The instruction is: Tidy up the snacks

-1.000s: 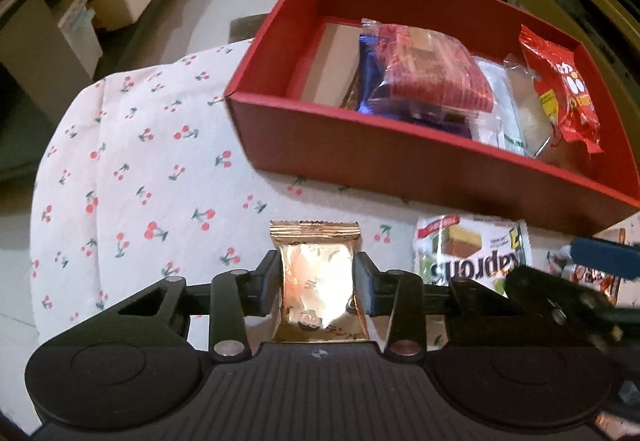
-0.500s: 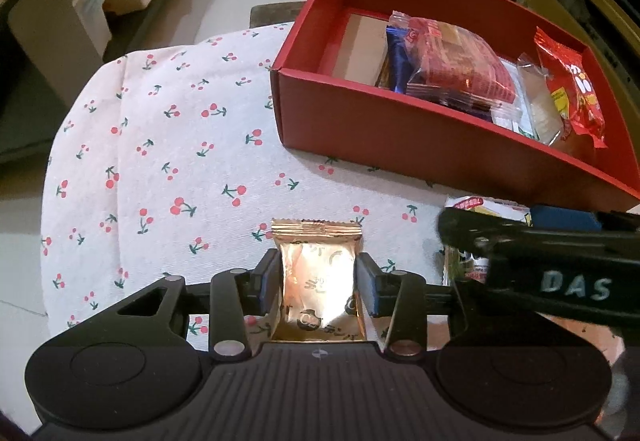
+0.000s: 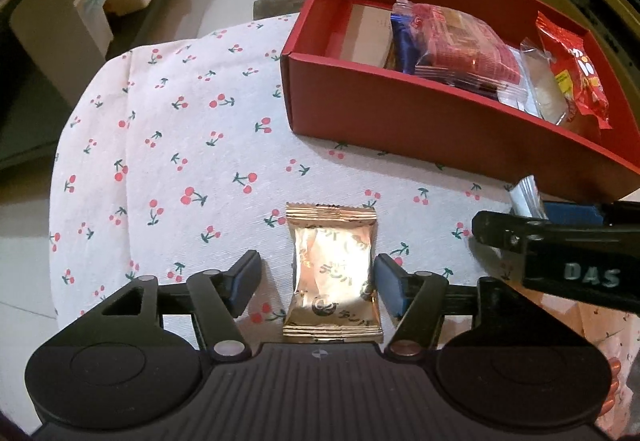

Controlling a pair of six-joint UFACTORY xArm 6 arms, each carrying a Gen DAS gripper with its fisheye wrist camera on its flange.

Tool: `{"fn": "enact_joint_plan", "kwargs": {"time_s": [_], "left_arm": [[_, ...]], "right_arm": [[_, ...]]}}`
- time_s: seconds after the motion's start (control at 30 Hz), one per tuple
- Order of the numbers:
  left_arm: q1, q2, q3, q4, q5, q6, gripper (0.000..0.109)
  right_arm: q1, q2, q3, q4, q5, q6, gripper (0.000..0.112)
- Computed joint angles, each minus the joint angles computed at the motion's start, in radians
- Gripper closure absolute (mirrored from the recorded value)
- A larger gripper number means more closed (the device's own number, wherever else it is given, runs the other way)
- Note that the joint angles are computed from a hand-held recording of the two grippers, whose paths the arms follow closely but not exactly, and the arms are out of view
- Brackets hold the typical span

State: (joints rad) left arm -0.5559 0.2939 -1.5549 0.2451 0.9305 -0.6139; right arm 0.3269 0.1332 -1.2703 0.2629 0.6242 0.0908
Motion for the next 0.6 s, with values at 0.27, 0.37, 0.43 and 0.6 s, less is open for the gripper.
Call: {"fn": "enact_joint_plan", "kwargs": {"time_s": [0.27, 0.37, 0.43, 0.6], "left_arm": [[0.000, 0.005, -0.001, 0.000, -0.002, 0.015, 0.035], [-0.003, 0.006, -0.003, 0.012, 0.005, 0.009, 0.033], [0.002, 0.004, 0.001, 0.002, -0.001, 0.011, 0.032], [0.001, 0.005, 0.002, 0.002, -0.001, 0.021, 0.030]], "right_arm": [[0.000, -0.007, 0.001, -0.055, 0.012, 0.028, 0.029], [0.008, 0.001, 0.004, -0.110, 0.000, 0.057, 0.024], [0.004, 0.010, -0.015, -0.108, 0.028, 0.062, 0.023], [-0.004, 0.015, -0.027, -0.086, 0.068, 0.026, 0.020]]}}
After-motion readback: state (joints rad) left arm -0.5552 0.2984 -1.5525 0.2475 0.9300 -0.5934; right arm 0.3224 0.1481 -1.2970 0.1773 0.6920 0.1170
